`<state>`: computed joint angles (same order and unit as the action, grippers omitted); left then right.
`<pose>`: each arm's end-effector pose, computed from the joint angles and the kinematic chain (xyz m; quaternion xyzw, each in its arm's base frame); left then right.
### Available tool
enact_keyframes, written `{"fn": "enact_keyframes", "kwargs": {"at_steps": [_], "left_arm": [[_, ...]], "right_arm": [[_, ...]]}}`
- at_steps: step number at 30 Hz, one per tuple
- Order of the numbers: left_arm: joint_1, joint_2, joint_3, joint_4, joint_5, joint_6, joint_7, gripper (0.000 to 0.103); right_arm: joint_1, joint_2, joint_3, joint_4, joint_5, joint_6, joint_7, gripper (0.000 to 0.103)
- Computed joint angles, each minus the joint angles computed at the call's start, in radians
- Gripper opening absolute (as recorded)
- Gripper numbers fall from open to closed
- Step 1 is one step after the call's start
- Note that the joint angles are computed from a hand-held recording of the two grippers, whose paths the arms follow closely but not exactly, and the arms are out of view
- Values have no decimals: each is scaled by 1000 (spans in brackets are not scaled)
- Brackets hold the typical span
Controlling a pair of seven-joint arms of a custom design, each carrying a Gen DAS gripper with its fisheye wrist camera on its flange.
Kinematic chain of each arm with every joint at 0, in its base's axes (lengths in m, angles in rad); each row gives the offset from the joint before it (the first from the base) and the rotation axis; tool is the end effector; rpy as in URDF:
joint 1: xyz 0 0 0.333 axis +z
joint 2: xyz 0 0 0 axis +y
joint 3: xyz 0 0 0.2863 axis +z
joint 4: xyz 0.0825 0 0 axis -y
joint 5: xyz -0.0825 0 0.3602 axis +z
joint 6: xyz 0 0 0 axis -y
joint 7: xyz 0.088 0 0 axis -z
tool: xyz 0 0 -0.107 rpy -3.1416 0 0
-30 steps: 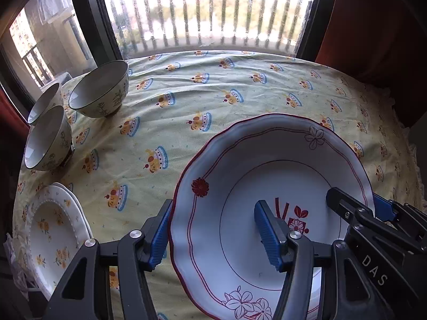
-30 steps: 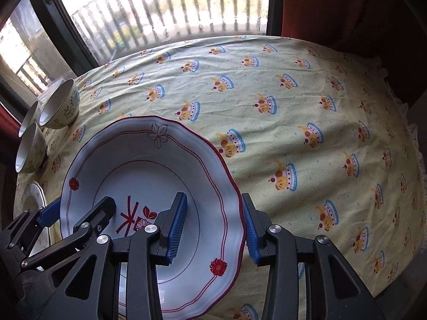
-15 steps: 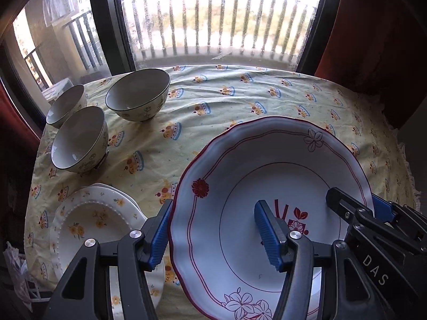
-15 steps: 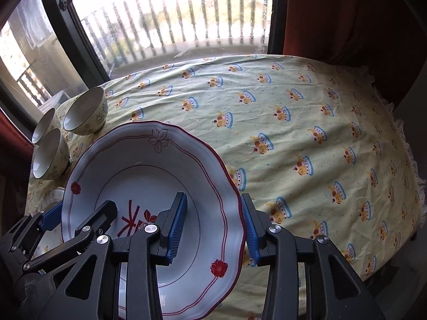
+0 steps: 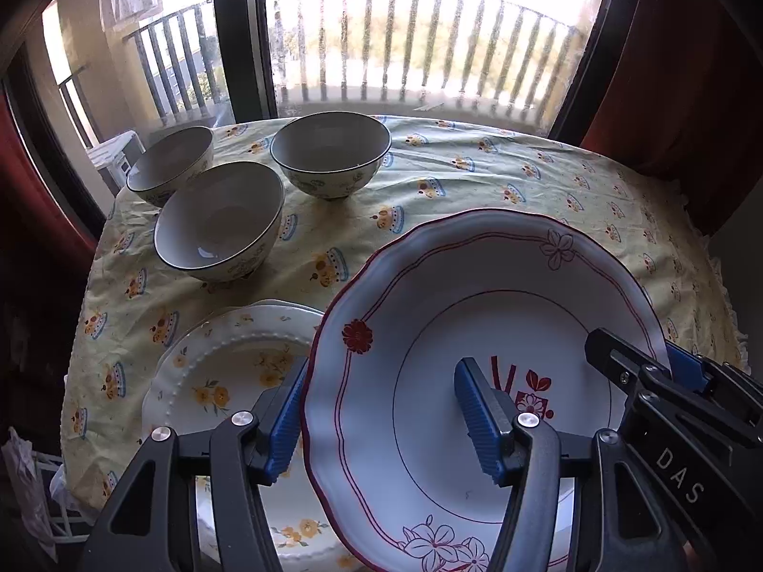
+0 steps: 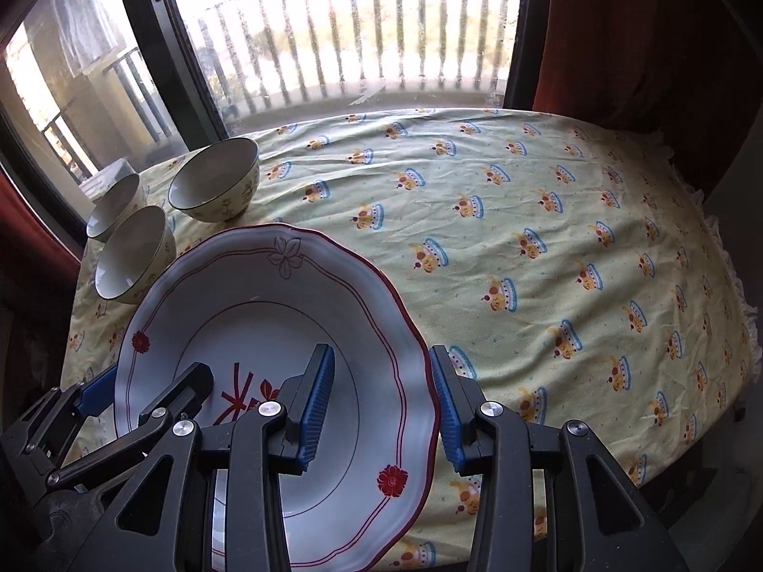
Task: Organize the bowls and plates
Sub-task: 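Lift the red-rimmed dish with the right gripper and carry it over the plate stack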
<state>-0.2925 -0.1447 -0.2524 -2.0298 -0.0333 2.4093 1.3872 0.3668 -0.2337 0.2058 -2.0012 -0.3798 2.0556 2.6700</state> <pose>0.4577 -0.2850 0.5441 -0.5541 0.7918 -0.2330 0.1085 0.4265 0.2611 0.5656 -0.5383 0.8070 -0.1939 0.1465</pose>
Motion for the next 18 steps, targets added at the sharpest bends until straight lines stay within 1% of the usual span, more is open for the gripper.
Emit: {"fn": "enact_keyframes", "kwargs": {"at_steps": [3, 7, 12, 18], "left_arm": [[11, -19, 20, -30, -21, 10, 34, 61], [30, -42, 42, -67, -50, 14, 81, 61], [56, -45, 61, -89, -78, 4, 126, 61], [81, -29, 73, -98, -108, -25, 160, 61]], "right_arm": [[14, 45, 18, 42, -12, -10, 27, 44], [46, 111, 24, 102, -25, -24, 56, 44], [93, 192, 14, 175, -28, -45, 73, 44], [141, 286, -8, 265, -13, -81, 60, 44]]}}
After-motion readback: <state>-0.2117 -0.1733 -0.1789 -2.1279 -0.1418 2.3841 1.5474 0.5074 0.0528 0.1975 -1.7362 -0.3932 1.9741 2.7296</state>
